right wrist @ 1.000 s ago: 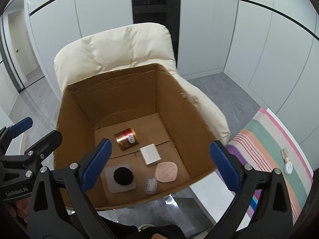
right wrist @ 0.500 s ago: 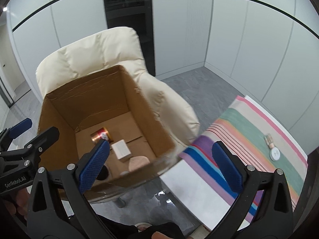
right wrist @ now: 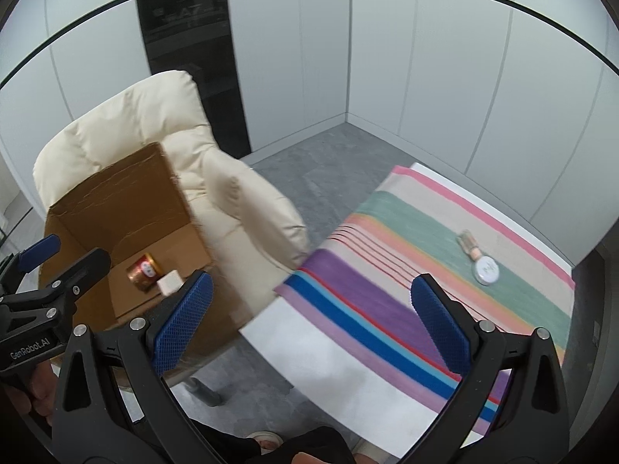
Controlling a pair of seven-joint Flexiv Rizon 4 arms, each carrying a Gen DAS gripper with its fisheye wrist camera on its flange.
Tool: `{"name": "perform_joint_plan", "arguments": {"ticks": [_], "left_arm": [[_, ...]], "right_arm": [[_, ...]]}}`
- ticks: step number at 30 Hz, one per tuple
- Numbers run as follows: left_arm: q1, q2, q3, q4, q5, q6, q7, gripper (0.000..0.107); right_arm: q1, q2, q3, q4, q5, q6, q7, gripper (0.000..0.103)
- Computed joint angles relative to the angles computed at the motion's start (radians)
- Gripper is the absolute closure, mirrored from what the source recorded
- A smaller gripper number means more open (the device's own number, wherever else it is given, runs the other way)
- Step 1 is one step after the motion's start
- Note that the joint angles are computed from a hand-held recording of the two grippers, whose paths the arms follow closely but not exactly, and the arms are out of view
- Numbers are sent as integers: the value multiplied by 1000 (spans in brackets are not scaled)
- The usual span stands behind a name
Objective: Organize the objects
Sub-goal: 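Move both tools back over the blanket toward the compact and bottle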
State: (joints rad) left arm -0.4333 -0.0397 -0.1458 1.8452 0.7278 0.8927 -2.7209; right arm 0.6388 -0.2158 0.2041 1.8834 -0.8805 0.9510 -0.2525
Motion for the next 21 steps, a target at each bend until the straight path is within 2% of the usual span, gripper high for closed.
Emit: {"name": "perform_joint_plan", "arguments": {"ticks": [5, 21], "left_arm": [[-28, -63, -12, -64, -3, 1, 29, 4], [-160, -221, 46, -232, -29, 17, 106, 4]], "right_arm": [[-39, 60, -1, 71, -5, 12, 40, 0], [-162, 206, 38, 226, -24, 8, 101, 0]]}}
